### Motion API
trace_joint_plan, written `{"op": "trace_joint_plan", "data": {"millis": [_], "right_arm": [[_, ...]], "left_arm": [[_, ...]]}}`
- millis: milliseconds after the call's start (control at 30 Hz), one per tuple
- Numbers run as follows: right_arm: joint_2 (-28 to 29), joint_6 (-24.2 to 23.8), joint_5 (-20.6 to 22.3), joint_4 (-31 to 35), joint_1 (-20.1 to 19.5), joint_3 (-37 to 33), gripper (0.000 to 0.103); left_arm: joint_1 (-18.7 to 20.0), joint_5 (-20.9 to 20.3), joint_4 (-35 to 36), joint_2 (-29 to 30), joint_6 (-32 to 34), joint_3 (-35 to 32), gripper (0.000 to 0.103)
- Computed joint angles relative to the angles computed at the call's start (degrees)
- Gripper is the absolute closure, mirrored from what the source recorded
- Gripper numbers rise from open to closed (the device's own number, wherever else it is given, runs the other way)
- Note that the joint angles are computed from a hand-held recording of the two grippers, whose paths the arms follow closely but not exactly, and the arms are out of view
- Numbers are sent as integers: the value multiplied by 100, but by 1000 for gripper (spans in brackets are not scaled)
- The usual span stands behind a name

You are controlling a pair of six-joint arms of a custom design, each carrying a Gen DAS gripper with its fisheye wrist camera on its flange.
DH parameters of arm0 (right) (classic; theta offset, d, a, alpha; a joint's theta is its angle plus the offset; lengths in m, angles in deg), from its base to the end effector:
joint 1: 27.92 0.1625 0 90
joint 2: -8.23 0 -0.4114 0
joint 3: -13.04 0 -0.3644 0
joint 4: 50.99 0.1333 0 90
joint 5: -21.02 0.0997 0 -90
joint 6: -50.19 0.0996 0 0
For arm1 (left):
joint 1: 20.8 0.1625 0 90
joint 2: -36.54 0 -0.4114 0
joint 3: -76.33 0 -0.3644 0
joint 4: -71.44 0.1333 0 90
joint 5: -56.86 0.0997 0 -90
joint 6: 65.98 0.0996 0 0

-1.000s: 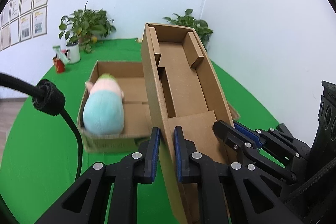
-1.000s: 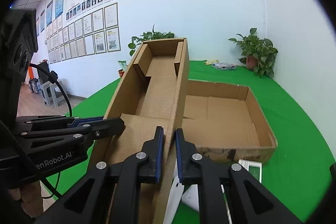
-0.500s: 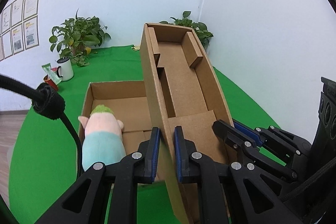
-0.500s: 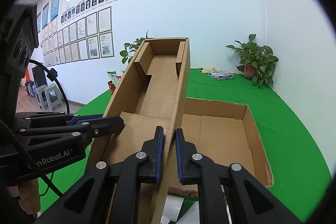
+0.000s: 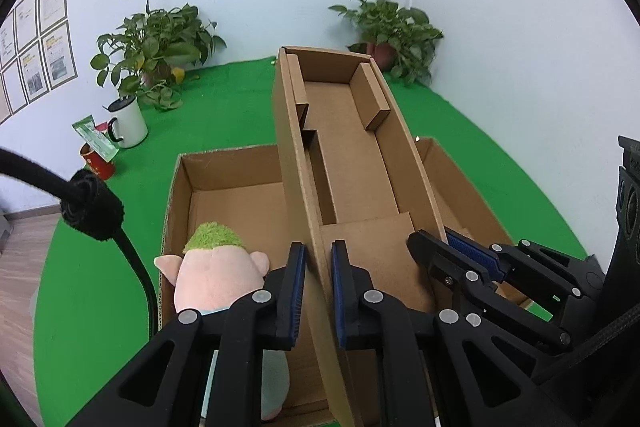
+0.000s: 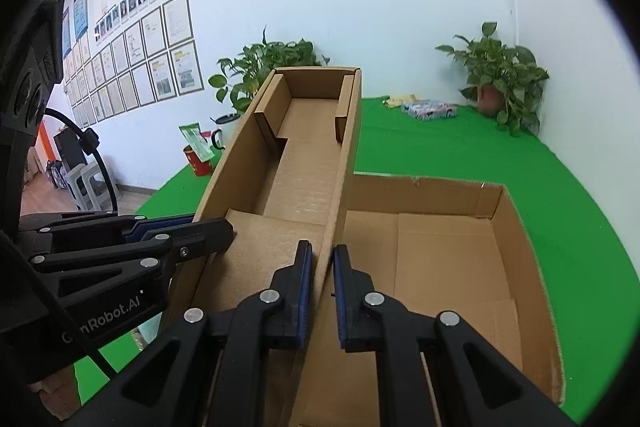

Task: Organize objects
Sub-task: 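Carry the brown box with the left gripper and lower it into the open box, then open the left gripper and withdraw it from the brown box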

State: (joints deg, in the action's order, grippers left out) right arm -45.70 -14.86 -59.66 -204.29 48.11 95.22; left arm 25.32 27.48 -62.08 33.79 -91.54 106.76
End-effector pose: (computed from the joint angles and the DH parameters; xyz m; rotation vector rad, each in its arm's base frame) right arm -0.0243 -0.7166 0.2994 1.2539 -2.4594 0.8154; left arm -0.4256 -0.7601 -0.0068 0.1753 2.2227 -0.9940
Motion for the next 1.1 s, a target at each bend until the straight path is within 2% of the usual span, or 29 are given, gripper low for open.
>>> {"op": "trace_joint_plan", "data": {"millis": [167,200,267,333,467,567,867,1100], "right_arm": [[306,54,-216,263,-19,-302,94],[357,57,-231,352,-28,-366,94],[457,60,-247,482,-58,-479,94],[533,130,-326,619,-72,-586,94],[662,173,-539,833,-89,-743,94],[744,257,-724,1057,-92,-869,94],[925,233,-1166,1336,-19,-1051,93],[1018,12,-1417,1366,74,-1084,91]], "left_arm": [[226,76,715,425,-49,-729,94],[188,286,818,444,-225,-574,94],[223,373,1091,629,-219,-817,93],[281,359,1219,691,-283,-849,93],[410,288,1931,1058,-475,-1539,93],[441,299,2017,1050,-685,-1412,92],[325,269,628,97,-799,696,92],[204,199,-193,-338,-788,1786,91]]}}
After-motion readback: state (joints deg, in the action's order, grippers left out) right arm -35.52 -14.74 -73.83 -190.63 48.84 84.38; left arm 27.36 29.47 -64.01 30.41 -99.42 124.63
